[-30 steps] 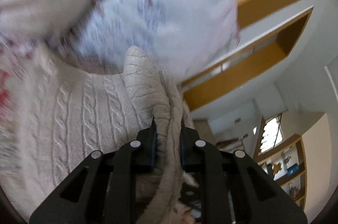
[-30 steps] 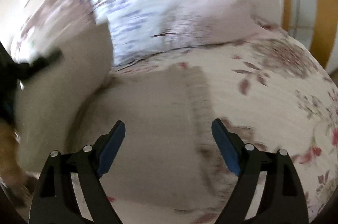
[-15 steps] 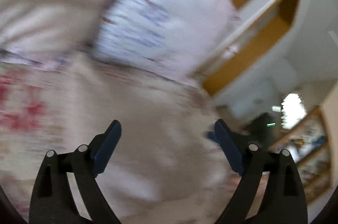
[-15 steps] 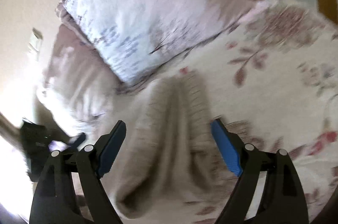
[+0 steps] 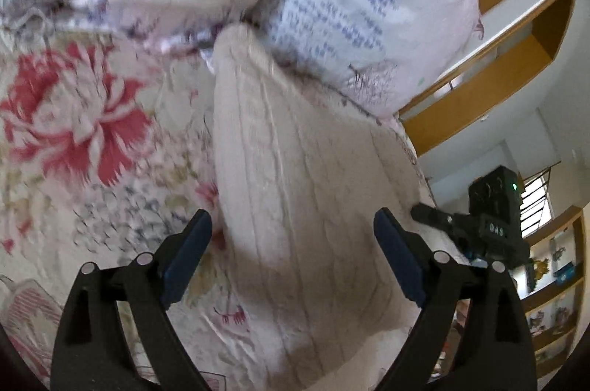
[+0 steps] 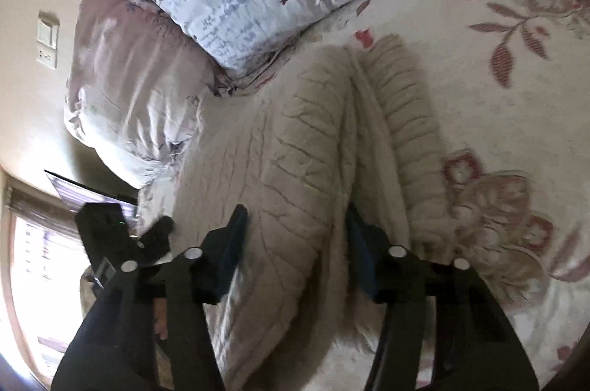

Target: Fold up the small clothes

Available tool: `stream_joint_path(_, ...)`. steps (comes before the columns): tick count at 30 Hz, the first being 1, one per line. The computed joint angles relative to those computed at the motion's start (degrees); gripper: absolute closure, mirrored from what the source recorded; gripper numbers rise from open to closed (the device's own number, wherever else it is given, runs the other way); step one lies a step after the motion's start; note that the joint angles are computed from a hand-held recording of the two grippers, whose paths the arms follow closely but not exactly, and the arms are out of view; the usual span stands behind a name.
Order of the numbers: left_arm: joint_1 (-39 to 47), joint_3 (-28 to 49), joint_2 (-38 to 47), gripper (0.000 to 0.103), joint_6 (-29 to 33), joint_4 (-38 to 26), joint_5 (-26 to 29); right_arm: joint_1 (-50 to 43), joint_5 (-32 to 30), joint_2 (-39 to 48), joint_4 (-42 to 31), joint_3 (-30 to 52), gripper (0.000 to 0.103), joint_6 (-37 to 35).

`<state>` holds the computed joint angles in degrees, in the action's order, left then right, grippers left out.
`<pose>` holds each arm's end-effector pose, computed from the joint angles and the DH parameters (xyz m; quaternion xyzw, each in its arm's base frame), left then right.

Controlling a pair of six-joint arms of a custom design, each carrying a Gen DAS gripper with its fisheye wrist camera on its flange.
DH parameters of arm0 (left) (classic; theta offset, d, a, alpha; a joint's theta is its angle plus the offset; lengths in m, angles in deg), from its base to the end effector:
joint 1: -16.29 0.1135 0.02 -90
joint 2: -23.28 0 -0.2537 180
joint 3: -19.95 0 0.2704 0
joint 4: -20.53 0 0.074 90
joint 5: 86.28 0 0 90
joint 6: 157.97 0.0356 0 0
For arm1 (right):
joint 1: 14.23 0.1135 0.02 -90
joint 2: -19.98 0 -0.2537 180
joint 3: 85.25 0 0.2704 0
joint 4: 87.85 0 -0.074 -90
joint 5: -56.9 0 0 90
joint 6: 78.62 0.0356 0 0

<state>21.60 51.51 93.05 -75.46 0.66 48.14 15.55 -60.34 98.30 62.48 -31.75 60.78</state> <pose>0.1988 -0.0066 0.0999 0.0041 0.8962 -0.3682 0.2476 0.2310 0.1509 0.1624 0.0869 0.9243 0.3617 0.0855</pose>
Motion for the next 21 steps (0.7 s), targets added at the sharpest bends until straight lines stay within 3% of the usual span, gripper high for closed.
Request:
stream_joint_path(6,-0.23,0.04,2.2,0.014,-0.74,1.18,1.78,-2.93,-2.11,6.63,5.83,1.47,0.061,2.45)
stream_joint_path(9,-0.62,0.19,2.21,0.013,-1.69,1.53,1.81,-3.34,-0.73,8.1,6.61,2.06,0.081,2.05)
stream_joint_path(18,2.22,-0.21,0.07,0.013,0.28,-1.46,4.66,3.9,20.35,-0.96,-7.74,9.9,0.085,-10.14)
stream_joint_path(21,2.4,0.6,-1.35,0.013,2.03,-4.5,4.94,4.49,23.64,-0.55,-10.95,11.18,0.085,-11.46)
